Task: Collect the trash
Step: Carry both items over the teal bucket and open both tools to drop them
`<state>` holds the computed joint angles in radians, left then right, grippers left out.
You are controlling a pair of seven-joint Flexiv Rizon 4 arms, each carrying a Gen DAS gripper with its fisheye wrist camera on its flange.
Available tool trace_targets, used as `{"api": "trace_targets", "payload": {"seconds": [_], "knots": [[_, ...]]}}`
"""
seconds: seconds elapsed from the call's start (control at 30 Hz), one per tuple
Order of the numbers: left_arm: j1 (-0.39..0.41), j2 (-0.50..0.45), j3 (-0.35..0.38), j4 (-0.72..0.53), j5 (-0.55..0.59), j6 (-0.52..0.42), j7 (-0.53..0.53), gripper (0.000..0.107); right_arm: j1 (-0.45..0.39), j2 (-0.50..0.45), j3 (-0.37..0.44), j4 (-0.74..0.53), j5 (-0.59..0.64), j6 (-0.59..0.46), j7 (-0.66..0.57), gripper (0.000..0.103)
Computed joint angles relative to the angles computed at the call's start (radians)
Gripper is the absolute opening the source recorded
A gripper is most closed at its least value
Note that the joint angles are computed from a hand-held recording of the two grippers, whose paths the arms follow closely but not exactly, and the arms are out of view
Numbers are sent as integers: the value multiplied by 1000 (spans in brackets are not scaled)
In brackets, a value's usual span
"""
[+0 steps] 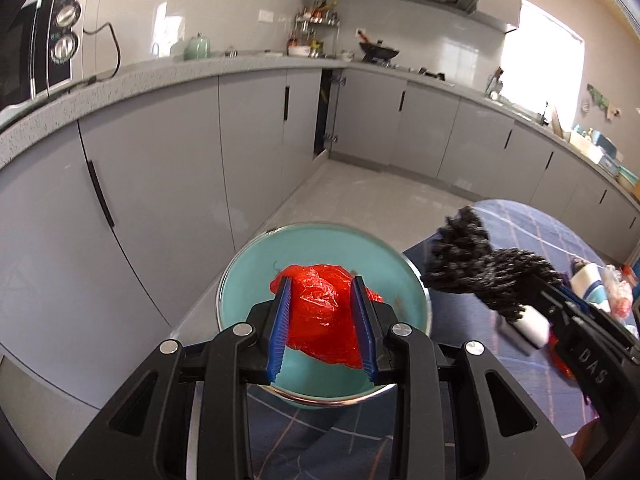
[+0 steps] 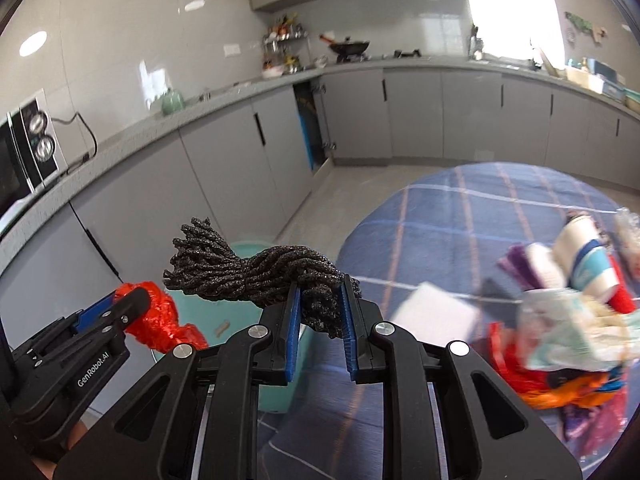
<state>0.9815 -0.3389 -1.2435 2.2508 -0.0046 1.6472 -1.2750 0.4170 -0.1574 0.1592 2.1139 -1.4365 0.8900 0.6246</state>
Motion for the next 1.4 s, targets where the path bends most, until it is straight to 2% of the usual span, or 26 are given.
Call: {"api": "trace_targets", "payload": {"seconds": [0.23, 0.6, 0.63, 0.73, 0.77, 0.83, 1.0, 1.1, 1.23, 1.3, 1.33, 1.4], "knots": [[-242, -21, 271, -80, -65, -50, 61, 30, 8, -102, -33, -77, 57, 65, -88, 20], [-512, -40, 568, -153, -146, -94, 126, 31, 17, -197, -94, -136, 100, 214, -151, 24], [-531, -43, 590, -160, -152, -96, 133, 31, 17, -202, -98, -139, 100, 225, -155, 26], [-584, -44, 647, -169, -173, -97, 147, 32, 16, -217, -111, -146, 93, 267, -157, 40], [-594, -43, 658, -170, -184, -98, 153, 34, 16, -219, -117, -146, 80, 279, -150, 44], [-623, -40, 689, -171, -199, -93, 164, 41, 21, -217, -120, -146, 68, 281, -145, 44], [-714, -25, 789, -172, -227, -55, 179, 72, 22, -184, -115, -125, 31, 253, -109, 48], [-764, -10, 842, -166, -249, -28, 186, 76, 15, -149, -102, -101, 5, 222, -71, 49], [-767, 21, 833, -133, -297, -1, 222, 82, 2, -94, -75, -62, -19, 167, -19, 49], [-774, 34, 835, -121, -309, 17, 226, 90, -5, -66, -60, -41, -29, 140, 7, 52], [-788, 45, 849, -112, -311, 27, 218, 92, -7, -54, -52, -31, -32, 127, 17, 54], [-778, 63, 830, -96, -316, 37, 218, 93, -10, -29, -35, -10, -31, 98, 24, 56]]}}
